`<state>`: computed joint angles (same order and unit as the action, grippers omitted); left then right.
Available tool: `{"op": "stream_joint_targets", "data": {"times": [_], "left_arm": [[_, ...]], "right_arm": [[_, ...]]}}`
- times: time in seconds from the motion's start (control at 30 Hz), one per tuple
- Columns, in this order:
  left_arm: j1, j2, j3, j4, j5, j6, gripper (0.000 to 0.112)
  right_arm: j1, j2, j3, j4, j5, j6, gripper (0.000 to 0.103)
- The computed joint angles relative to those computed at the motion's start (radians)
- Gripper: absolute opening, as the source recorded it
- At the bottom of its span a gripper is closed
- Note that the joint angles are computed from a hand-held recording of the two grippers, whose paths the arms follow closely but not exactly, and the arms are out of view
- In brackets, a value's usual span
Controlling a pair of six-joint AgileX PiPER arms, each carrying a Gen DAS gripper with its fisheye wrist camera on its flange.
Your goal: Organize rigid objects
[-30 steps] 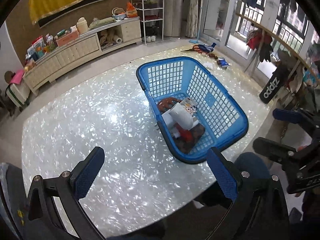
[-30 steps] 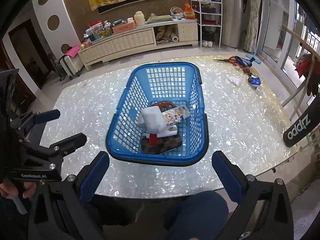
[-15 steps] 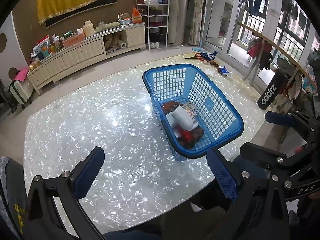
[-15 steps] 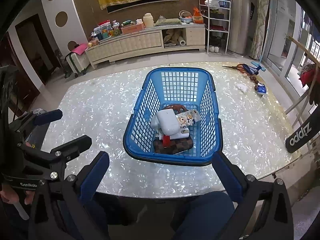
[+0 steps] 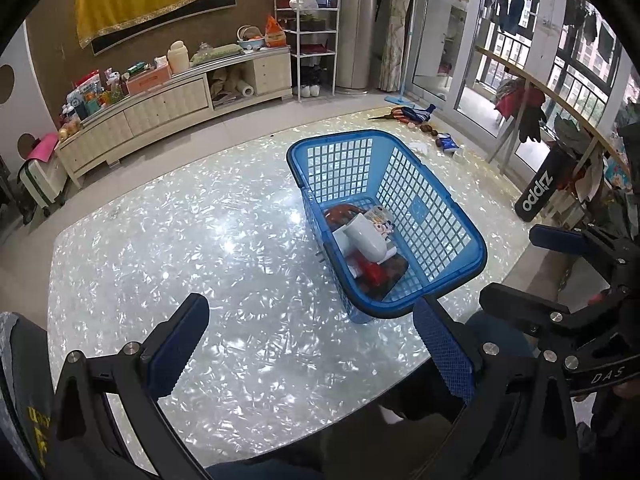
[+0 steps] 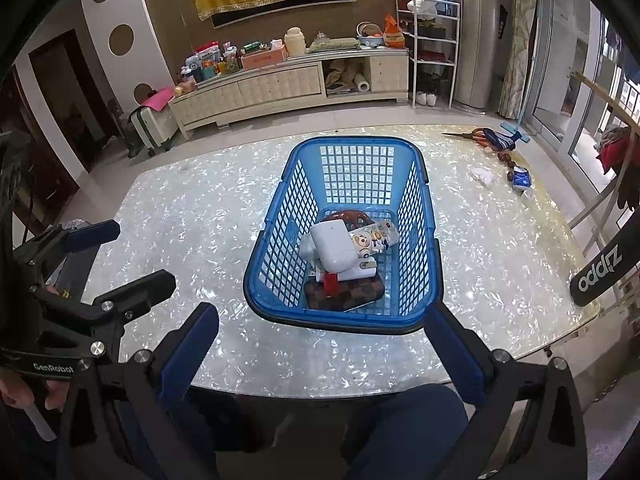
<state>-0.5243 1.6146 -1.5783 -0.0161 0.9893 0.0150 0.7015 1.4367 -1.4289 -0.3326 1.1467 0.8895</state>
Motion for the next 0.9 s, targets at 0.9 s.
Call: {"op": "stream_joint_targets", "data": {"times": [0.9], "left_arm": [[0.011, 0.011, -0.015, -0.014, 0.002, 0.032, 0.102]], "right_arm": [[-0.008, -0.014, 0.012, 0.020, -0.013, 0.004, 0.103]]}}
